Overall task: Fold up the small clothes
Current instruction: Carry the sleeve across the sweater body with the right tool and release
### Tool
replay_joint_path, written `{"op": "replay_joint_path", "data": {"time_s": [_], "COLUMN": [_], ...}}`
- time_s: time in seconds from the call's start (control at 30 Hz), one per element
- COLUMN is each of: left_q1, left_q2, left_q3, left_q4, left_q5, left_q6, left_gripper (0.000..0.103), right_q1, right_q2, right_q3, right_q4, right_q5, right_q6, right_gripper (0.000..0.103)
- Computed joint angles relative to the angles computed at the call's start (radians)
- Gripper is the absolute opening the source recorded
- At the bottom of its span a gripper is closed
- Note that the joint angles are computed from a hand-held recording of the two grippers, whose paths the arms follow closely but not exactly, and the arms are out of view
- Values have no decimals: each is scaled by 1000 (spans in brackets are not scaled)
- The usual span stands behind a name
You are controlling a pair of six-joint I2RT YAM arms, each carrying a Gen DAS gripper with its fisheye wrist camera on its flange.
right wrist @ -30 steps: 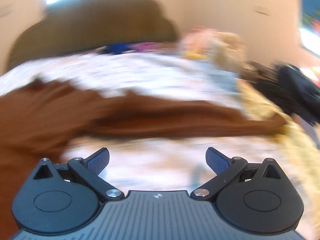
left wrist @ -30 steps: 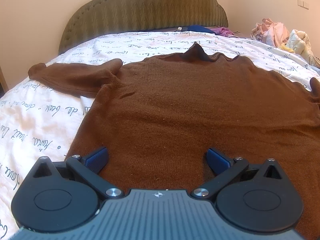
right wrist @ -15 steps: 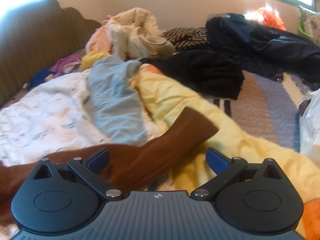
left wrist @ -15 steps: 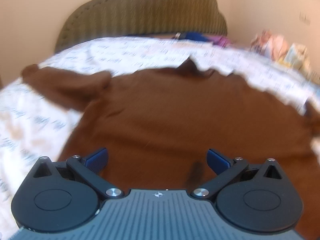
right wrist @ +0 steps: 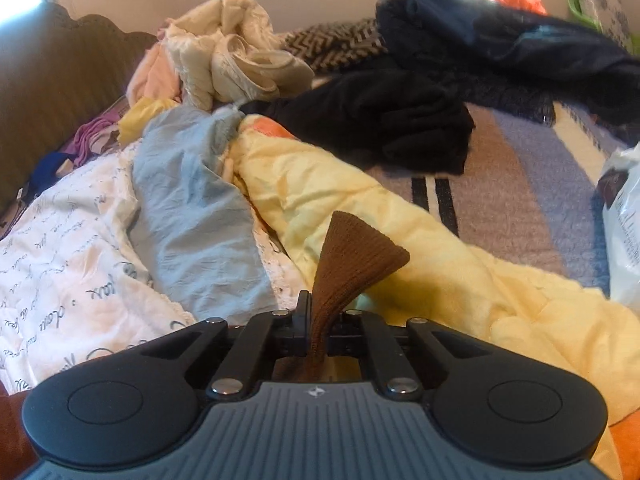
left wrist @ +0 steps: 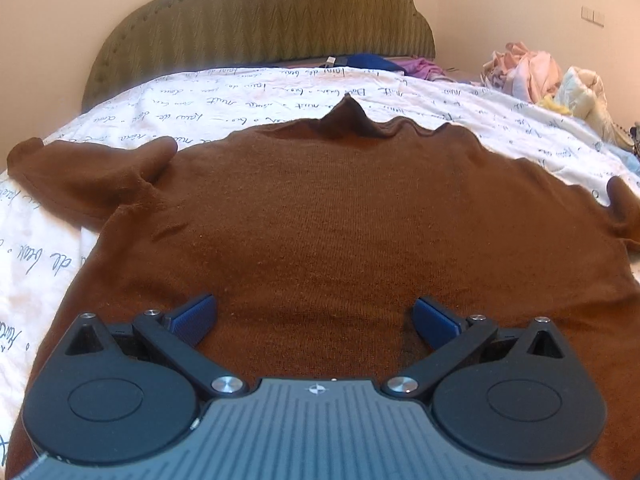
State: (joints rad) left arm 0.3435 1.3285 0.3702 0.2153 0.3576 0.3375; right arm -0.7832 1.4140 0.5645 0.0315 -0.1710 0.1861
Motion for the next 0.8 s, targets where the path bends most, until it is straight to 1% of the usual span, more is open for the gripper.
{"op": "replay_joint_path", "data": {"time_s": [0.13, 0.23, 0.3, 0.37, 0.43, 0.5, 0.57, 0.6, 0.67, 0.73, 0.8], "left_q1": [-18, -28, -33, -26, -21, -16, 2, 18, 34, 55, 73], "left_q2": [-2, 1, 3, 2, 7, 17, 22, 34, 62, 94, 100], "left_q3": [-4, 4, 14, 28, 48, 89, 117, 131, 166, 200, 227], "left_q4": [7, -3, -13, -35, -55, -105, -136, -146, -173, -199, -231], "left_q5": [-27, -38, -37, -15, 8, 33, 68, 101, 119, 149, 155], "left_q6": [-6, -6, -7, 0, -3, -17, -32, -27, -26, -19, -19], "left_gripper": [103, 103, 103, 103, 103, 103, 103, 103, 103, 103, 103], "right_q1": [57, 144, 252, 375, 530, 696, 848, 926, 1060, 1171, 1261], "right_q2": [-152, -277, -351, -412, -439, -424, -370, -332, -241, -149, -57], "right_q3": [-23, -23, -19, -14, -3, 15, 47, 66, 121, 176, 243], "right_q4": [-66, -152, -205, -240, -257, -245, -217, -196, -168, -124, -99], "right_q5": [6, 13, 53, 90, 152, 229, 294, 334, 396, 437, 463], "right_q6": [20, 59, 98, 159, 227, 303, 365, 394, 433, 462, 483], "right_gripper": [4, 4, 4, 4, 4, 4, 4, 4, 4, 4, 4]}}
